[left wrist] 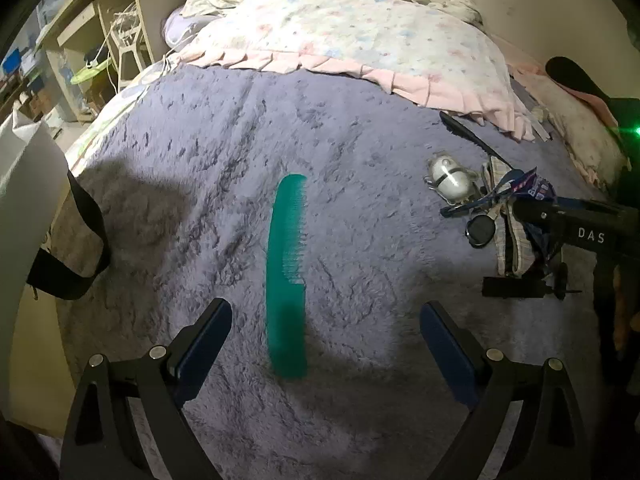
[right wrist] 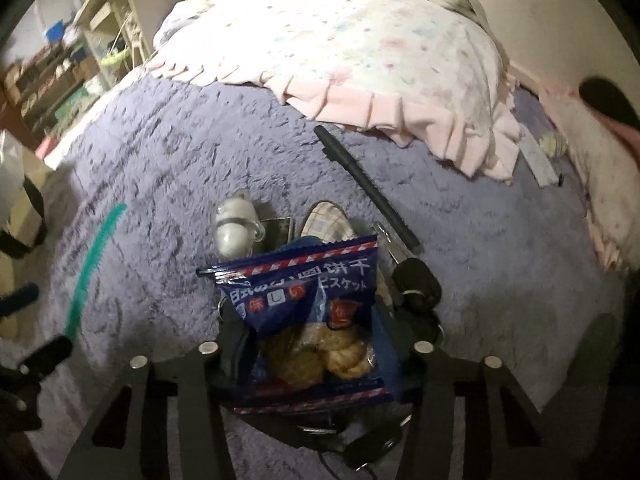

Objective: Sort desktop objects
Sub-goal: 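Grasp the green comb with the left tool while the right tool holds the biscuit bag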

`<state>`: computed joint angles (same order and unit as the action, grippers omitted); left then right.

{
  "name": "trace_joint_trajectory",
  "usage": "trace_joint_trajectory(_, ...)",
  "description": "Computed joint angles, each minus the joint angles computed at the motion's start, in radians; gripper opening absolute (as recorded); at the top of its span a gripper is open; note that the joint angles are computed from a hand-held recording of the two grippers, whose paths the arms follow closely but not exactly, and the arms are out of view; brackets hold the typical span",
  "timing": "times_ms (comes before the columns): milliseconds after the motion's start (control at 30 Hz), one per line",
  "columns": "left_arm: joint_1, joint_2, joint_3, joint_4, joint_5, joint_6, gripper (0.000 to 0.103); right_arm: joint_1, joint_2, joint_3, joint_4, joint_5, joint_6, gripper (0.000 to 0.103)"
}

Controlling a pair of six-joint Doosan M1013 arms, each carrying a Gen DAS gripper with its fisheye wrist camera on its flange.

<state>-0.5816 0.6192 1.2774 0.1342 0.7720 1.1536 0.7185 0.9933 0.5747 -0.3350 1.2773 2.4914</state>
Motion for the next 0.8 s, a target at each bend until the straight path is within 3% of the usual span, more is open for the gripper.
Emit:
trace_joint_trajectory(267,0.008,0.008,-0.013,-0.067,-0.018,0.042,0.09,0.008,-0.073,0.124,-0.025,-0.113,0.092,0.04)
trace_joint_trajectory(433,0.02,0.0,0.004,-0.06,-0.062,-0.042,0.09,0.016,-0.106,0.152,-0.048,-0.144,0.143,0.04)
trace_joint_trajectory(533,0.017,0.03,-0.039,0.008,-0.005,-0.1,0.088,0.017,-0.117,0.158,-0.063,-0.172,0.153,0.04)
trace_joint_trajectory(600,0.007,0.062,-0.083,0.08,0.072,-0.115,0.078,0.017,-0.129,0.175,-0.062,-0.207,0.159,0.04)
trace_joint_trajectory(667,0.009,0.09,-0.115,0.066,0.116,-0.075,0.065,0.019,-0.132,0.177,-0.068,-0.215,0.159,0.04)
trace_joint_trajectory(800,0.011,0.112,-0.127,0.066,0.125,-0.077,0.063,0.021,-0.139,0.18,-0.075,-0.233,0.163,0.04)
